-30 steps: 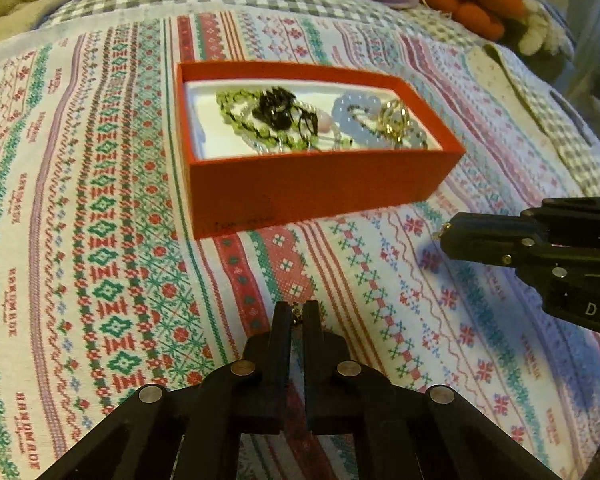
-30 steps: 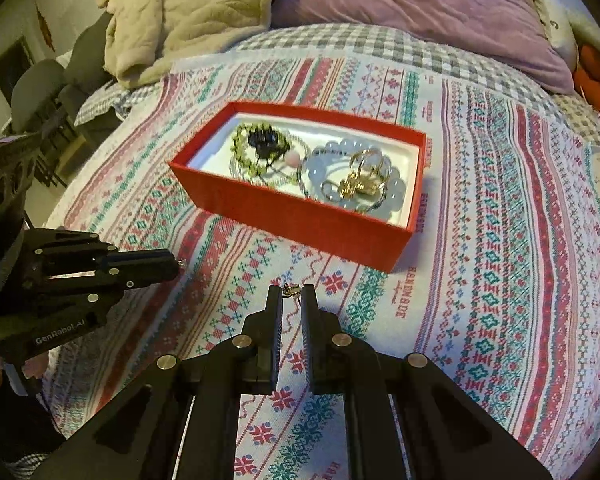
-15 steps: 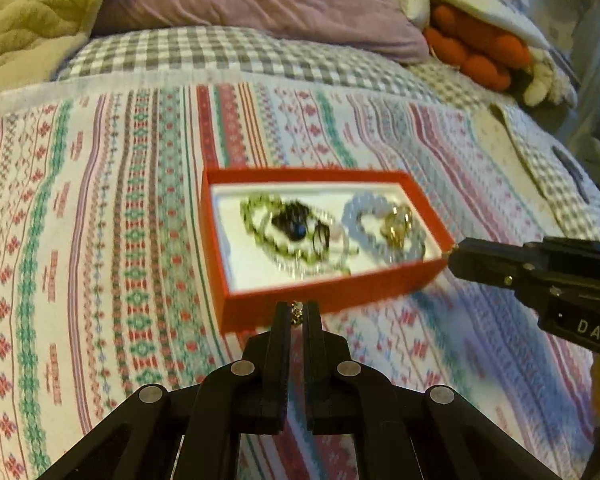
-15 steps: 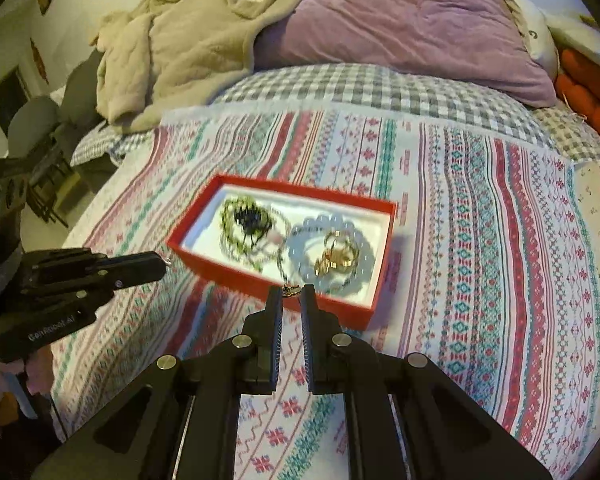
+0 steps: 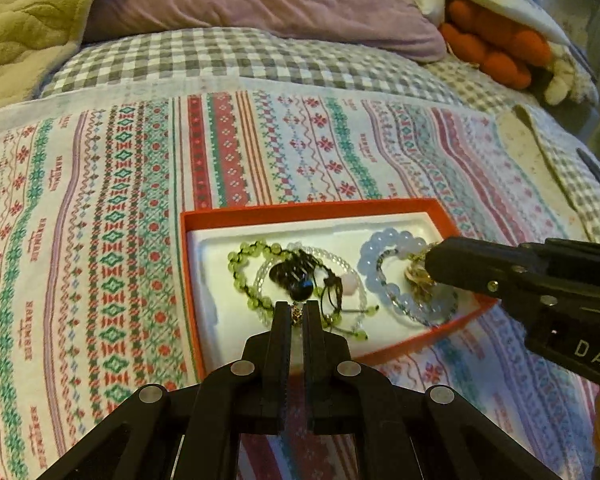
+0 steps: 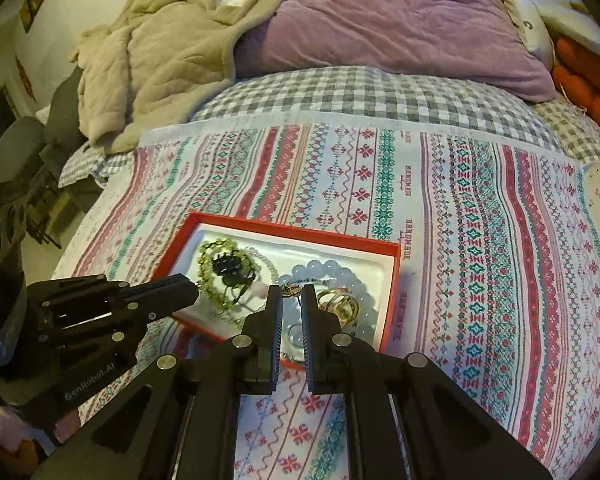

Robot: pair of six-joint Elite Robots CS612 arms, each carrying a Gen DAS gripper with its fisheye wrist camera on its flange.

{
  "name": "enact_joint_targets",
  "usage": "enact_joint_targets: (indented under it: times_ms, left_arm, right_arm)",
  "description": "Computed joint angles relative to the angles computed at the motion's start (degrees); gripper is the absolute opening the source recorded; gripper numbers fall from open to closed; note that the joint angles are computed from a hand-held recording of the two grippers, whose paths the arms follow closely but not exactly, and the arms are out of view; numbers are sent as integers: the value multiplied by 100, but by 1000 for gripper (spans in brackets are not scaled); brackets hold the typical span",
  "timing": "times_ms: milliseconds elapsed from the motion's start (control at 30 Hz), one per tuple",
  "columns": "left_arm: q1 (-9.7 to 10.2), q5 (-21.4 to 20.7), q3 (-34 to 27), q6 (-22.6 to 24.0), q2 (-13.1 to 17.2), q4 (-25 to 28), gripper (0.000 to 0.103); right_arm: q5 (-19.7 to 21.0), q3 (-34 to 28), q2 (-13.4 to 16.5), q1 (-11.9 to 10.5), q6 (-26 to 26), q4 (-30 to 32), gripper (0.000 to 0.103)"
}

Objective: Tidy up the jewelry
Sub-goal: 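Carry both earrings into the red box and open both tools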

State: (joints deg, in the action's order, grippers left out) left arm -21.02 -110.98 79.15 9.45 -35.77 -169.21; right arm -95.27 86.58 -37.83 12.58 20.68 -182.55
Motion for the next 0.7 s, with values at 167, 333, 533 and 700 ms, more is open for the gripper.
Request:
enact_joint_targets:
  times_ms: [167, 333, 533, 700]
  left_arm:
    - [-63, 178, -65, 99, 68, 17, 1]
    - [-78, 252, -101, 143, 98, 70, 1]
    - [-97, 303, -70, 248, 74, 80, 4]
    - [-86, 297, -32, 322, 30, 122, 21]
  right_arm:
    - [-4, -126, 83, -18, -4, 155, 10]
    - [1, -169, 115, -31, 5, 209, 10]
    - [-36, -137, 94, -35, 6, 181, 11]
    - [-55, -13, -3, -37, 21, 121, 13]
